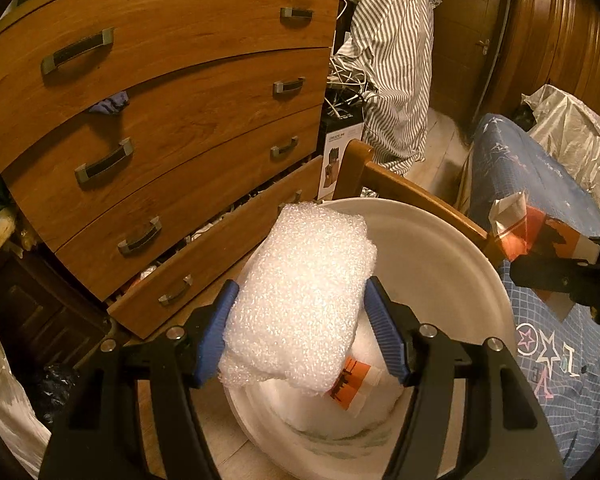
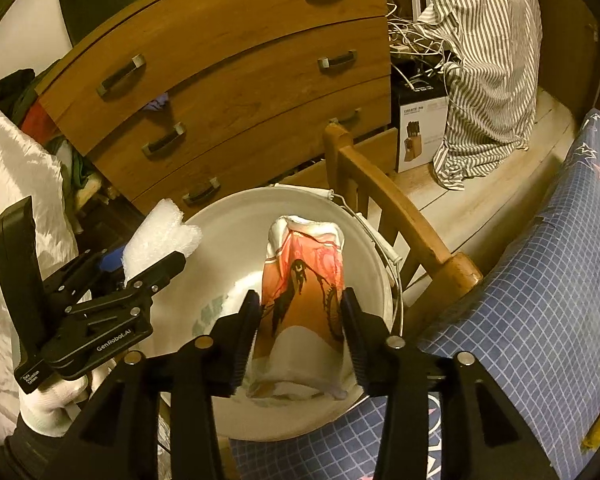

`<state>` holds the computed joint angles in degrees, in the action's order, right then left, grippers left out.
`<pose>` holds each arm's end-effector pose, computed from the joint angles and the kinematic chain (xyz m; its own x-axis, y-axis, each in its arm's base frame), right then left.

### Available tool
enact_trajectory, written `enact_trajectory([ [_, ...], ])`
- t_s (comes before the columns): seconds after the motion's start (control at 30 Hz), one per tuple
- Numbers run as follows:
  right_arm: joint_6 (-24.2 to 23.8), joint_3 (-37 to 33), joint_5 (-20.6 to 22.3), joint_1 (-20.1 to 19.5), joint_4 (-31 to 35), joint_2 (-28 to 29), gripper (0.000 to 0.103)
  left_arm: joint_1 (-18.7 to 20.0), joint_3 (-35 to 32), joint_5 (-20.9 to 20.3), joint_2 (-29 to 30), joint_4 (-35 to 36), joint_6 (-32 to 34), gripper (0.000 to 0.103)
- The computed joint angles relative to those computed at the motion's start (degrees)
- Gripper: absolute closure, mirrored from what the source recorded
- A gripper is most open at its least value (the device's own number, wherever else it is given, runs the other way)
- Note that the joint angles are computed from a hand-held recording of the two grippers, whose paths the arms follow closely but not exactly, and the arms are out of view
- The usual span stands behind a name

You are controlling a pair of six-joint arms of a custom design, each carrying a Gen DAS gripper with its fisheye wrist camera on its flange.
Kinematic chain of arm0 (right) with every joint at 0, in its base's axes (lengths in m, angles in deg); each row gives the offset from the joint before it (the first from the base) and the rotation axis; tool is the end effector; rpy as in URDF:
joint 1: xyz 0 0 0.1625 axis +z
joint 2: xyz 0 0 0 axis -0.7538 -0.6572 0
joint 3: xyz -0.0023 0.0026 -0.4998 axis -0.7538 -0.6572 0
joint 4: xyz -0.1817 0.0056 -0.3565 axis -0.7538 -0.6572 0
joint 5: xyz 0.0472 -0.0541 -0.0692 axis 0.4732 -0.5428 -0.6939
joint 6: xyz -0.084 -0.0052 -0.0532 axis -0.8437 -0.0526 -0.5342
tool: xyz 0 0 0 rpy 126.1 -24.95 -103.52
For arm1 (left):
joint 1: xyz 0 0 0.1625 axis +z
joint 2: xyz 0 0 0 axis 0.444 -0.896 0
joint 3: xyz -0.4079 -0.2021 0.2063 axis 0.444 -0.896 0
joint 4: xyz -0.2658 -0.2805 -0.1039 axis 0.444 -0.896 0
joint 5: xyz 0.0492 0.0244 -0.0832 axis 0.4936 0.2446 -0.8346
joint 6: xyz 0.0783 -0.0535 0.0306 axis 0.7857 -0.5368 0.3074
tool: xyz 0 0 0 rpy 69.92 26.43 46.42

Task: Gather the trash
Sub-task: 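Open both tools to drop the bubble wrap and cup into the bucket, then move both open tools back over the remaining trash on the bed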

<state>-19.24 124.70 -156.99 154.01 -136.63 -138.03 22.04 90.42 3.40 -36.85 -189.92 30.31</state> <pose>0.2674 -0.6048 0.1506 -0.7478 -0.5386 0.3882 -0.6123 0.7856 -0.0893 -0.1554 -0.5051 0.2201 -0.7417 -0.1497 -0.6538 0.3553 0.7390 -0.5724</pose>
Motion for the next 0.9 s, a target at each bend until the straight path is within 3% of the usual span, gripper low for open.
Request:
enact_trajectory([
  [0.1, -0.1, 0.3, 1.1, -0.4, -0.8, -0.3, 0.046, 0.4, -0.4, 1.0, 0.3, 1.1, -1.1, 0.036],
  [0.5, 0.0, 2.8, 3.8, -1.7, -3.5, -3.0, 0.046, 0.5, -0.2, 1.1, 0.3, -0.1, 0.0, 0.036],
  [0.67, -2.6, 13.1, 6.7, -3.5, -13.1, -9.7, 0.046, -3.0, 2.1, -1.0, 0.8, -3.6, 0.5, 0.036],
  [0.77, -6.1, 23.0, 6.3, -6.0, -23.4, -15.6, 0.044, -6.0, 3.2, -3.8, 3.3, -6.6, 2.0, 0.036],
  [0.9, -10.3, 36.7, 8.7, -14.1, -35.0, -26.4, 0.042, -10.0, 3.0, -8.8, 8.6, -9.7, 3.7, 0.036],
])
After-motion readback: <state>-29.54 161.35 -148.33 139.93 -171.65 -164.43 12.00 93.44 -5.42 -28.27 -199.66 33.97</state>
